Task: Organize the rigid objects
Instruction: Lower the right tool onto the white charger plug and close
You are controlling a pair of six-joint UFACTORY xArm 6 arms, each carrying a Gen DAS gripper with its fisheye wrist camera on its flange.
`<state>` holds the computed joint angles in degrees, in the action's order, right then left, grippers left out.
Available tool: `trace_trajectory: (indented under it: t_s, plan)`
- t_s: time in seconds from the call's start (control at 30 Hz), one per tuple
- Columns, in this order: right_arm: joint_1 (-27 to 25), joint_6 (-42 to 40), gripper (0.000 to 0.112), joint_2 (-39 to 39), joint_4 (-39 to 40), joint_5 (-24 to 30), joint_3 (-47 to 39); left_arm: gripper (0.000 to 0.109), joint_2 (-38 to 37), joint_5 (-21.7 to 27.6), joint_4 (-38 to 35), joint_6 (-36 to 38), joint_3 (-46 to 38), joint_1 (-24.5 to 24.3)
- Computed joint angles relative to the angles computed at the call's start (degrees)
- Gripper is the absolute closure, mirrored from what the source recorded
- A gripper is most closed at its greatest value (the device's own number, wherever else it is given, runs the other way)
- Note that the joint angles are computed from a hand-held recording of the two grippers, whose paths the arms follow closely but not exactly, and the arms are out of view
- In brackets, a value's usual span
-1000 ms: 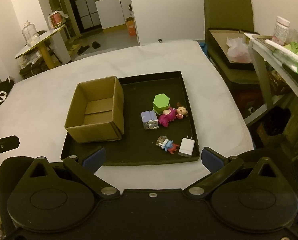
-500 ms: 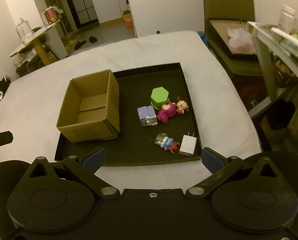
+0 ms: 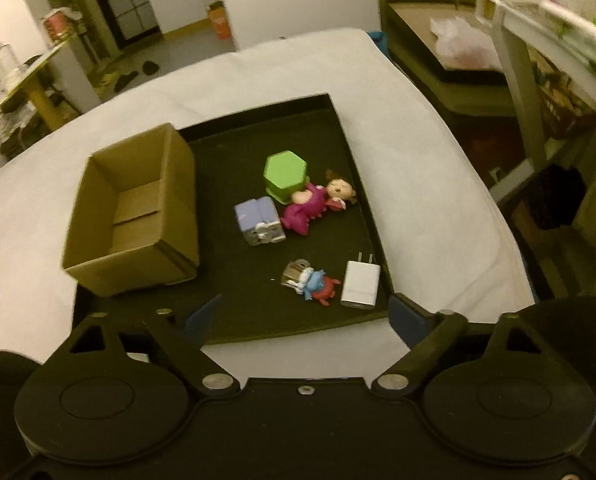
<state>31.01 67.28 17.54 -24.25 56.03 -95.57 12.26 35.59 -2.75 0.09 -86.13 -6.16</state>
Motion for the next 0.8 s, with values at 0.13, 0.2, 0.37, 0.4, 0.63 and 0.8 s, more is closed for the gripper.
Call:
trace_trajectory:
  t_s: [0.13, 0.2, 0.37, 0.4, 0.63, 0.8]
  plan:
    - [-1.4, 1.4, 0.043, 1.6, 1.1, 0.4, -0.3, 0.014, 3.4, -0.3, 1.5, -0.8, -2.8, -0.3]
    - [-2.1, 1.7, 0.046, 2.1, 1.5, 0.1, -0.3, 0.017, 4.7, -0.2, 1.9, -0.9, -3.9, -0.4]
    - [-3.3, 2.0, 0.048, 3.6, 3.6, 0.0, -0.6, 0.025, 7.8, 1.0, 4.2, -3.2, -6.4, -0.8]
    - [-3.6, 2.0, 0.049, 3.8, 4.1, -0.4, -0.4, 0.029, 8.3, 1.2, 4.6, -3.7, -6.8, -0.9]
    - [-5.3, 3.6, 0.060, 6.2, 6.6, -0.9, -0.6, 0.043, 13.0, 4.0, 6.8, -6.5, -12.0, -1.2]
    - [-5.5, 5.6, 0.062, 9.0, 6.3, 0.1, -2.7, 0.051, 16.0, 6.2, 9.5, -9.5, -15.6, -1.6]
